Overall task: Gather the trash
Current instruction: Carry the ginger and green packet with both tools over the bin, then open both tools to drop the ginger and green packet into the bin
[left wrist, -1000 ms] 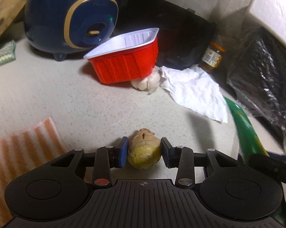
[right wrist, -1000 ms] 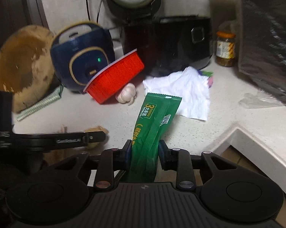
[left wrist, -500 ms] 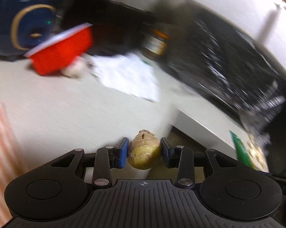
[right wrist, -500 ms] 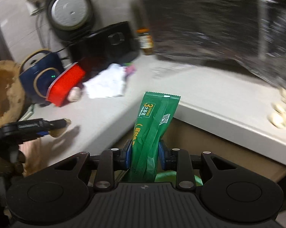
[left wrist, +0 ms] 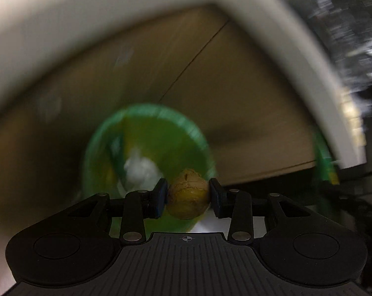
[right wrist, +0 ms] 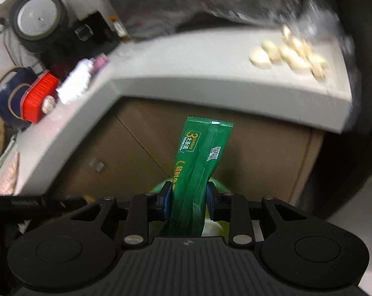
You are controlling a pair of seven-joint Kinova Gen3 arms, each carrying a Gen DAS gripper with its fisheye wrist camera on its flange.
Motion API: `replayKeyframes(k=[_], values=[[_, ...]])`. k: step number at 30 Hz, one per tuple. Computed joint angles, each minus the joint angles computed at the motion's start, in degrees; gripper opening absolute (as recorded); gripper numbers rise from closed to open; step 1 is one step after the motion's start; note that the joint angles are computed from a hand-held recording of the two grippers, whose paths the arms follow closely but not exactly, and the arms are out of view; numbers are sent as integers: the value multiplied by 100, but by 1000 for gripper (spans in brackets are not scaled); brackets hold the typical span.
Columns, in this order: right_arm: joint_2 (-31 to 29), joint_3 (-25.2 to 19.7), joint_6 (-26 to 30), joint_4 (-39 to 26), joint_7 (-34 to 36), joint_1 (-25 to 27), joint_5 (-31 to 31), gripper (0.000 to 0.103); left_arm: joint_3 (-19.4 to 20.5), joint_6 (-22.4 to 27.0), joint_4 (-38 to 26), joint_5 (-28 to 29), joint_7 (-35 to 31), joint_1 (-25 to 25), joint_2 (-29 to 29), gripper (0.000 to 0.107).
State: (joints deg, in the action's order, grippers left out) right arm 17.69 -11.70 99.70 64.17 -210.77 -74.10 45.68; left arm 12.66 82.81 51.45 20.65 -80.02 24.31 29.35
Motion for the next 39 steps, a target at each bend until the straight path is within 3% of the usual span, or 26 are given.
replayKeyframes(k=[5,9,15,24,29,32,34,36,39], values=[[0,-92,-397,458,-350,141,-308,28,27,-719,885,303,237,33,365,42],[207,-108,-412,299,-154,113,-511,27,5,-1022,996,217,467,156,701,44],[329,23,-296,101,151,58,-830,27,151,-1705,1502,424,234,-103,456,42],[499,293,-913,134,991,429,-559,27,283,-1579,1863,844,-832,-708,-492,43],[792,596,-1600,349,1351,680,39,27,196,-1235,2034,1066,-1259,-922,-918,43],[986,768,-2094,662,1206,722,431,28,104,-1291,2392,1121,-1446,-958,-1150,43],[1127,874,-2495,955,1037,707,687,30,46,-1231,2540,1128,-1507,-992,-1205,43],[1258,782,-2832,1035,1237,912,571,51,5,-1247,2690,1105,-1504,-966,-1170,43],[1437,741,-2899,834,1754,1101,3,53,-51,-1193,2661,1009,-1248,-903,-1101,42]])
